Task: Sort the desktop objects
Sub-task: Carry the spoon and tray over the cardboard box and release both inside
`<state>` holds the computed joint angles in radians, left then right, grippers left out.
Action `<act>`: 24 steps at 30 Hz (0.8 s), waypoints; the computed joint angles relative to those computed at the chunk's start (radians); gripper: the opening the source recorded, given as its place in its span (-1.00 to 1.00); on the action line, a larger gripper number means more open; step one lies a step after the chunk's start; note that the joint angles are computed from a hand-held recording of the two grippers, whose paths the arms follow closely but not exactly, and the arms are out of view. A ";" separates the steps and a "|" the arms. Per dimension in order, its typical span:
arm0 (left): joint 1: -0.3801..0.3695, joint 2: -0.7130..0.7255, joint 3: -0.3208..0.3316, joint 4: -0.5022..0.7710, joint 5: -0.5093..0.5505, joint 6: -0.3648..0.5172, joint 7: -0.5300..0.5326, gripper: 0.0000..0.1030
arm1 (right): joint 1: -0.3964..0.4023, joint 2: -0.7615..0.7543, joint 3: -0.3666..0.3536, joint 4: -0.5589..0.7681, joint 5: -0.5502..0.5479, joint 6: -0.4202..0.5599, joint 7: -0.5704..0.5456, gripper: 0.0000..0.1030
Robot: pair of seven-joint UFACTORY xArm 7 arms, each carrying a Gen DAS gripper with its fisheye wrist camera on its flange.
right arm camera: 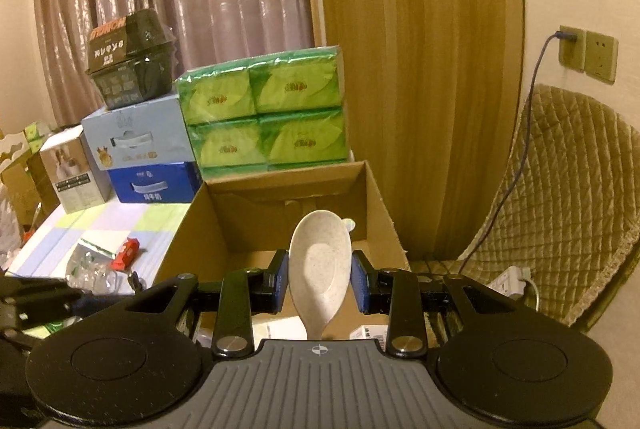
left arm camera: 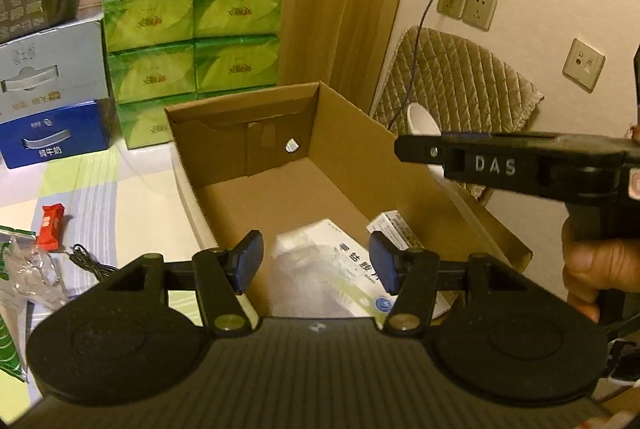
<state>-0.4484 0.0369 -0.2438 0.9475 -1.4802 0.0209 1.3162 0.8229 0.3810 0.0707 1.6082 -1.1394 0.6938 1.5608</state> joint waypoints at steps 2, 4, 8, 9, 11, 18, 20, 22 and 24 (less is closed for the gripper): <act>0.003 -0.014 0.003 -0.004 -0.018 -0.006 0.025 0.05 | 0.001 0.005 0.001 0.005 0.003 0.000 -0.006 -0.42; 0.004 -0.029 0.009 -0.009 -0.041 -0.004 0.052 0.06 | 0.004 0.013 0.001 0.015 0.009 0.004 -0.018 -0.42; 0.007 -0.048 0.021 -0.016 -0.062 -0.005 0.068 0.10 | 0.010 0.023 -0.004 0.028 0.020 0.006 -0.026 -0.42; 0.007 -0.051 0.023 -0.018 -0.064 -0.004 0.068 0.11 | 0.012 0.025 -0.006 0.031 0.020 0.007 -0.026 -0.40; 0.008 -0.056 0.026 -0.024 -0.064 -0.003 0.070 0.11 | 0.009 0.027 -0.008 0.035 0.030 -0.005 -0.026 -0.10; 0.012 -0.084 0.035 -0.061 -0.081 0.001 0.086 0.12 | 0.020 0.007 -0.009 0.022 0.012 0.016 0.002 0.05; 0.013 -0.094 0.037 -0.072 -0.081 0.002 0.085 0.12 | 0.019 -0.003 -0.003 0.013 0.017 0.020 0.009 0.08; 0.012 -0.109 0.039 -0.086 -0.072 0.002 0.076 0.13 | 0.023 -0.012 0.003 0.008 0.014 0.030 0.017 0.15; 0.011 -0.130 0.042 -0.104 -0.063 0.005 0.064 0.14 | 0.030 -0.021 0.009 0.004 0.004 0.046 0.028 0.19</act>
<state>-0.4370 -0.0932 -0.2016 0.8432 -1.5428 0.0254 1.3802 0.8524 0.3603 0.0797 1.6123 -1.1351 0.7394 1.5886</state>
